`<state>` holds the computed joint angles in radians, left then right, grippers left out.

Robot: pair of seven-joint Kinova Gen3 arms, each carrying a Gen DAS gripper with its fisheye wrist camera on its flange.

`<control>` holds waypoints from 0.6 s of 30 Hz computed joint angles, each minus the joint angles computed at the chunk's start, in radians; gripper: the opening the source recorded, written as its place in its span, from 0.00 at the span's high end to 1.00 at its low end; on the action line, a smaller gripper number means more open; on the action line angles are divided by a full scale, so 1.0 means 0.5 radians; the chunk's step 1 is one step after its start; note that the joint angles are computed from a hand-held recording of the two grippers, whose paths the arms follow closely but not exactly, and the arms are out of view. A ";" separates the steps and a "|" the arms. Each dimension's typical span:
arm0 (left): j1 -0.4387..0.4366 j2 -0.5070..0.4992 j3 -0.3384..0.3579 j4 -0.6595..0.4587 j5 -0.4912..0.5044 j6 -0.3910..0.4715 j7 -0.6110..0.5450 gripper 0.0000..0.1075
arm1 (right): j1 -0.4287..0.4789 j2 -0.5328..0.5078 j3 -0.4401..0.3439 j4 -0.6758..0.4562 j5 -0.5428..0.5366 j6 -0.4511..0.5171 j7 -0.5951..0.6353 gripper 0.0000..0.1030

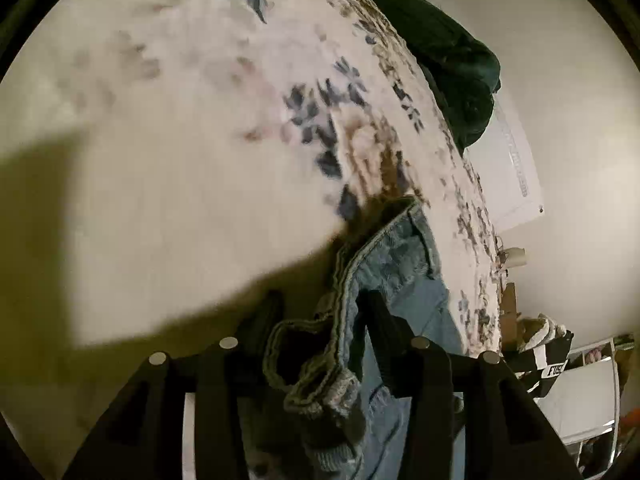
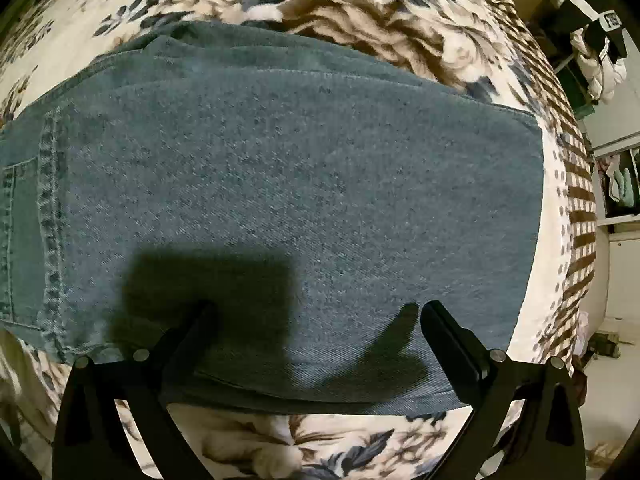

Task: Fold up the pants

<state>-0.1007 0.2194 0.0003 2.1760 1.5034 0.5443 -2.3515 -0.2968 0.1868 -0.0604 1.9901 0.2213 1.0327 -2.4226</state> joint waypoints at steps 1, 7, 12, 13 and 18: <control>0.013 -0.021 0.006 0.005 0.037 -0.026 -0.057 0.72 | 0.010 -0.004 0.003 0.012 -0.006 -0.015 0.010 0.00; 0.114 -0.296 0.033 0.018 -0.003 -0.129 -0.102 0.81 | 0.080 -0.086 0.021 0.107 -0.079 -0.121 0.033 0.00; 0.238 -0.530 0.098 -0.072 -0.060 -0.107 -0.108 0.84 | 0.202 -0.283 0.053 0.236 -0.142 -0.187 0.113 0.00; 0.275 -0.571 0.119 -0.102 -0.085 -0.103 -0.101 0.84 | 0.234 -0.345 0.062 0.268 -0.151 -0.189 0.135 0.00; 0.569 -0.653 0.289 -0.354 -0.285 -0.152 0.127 0.84 | 0.450 -0.629 0.165 0.392 -0.197 -0.144 0.342 0.00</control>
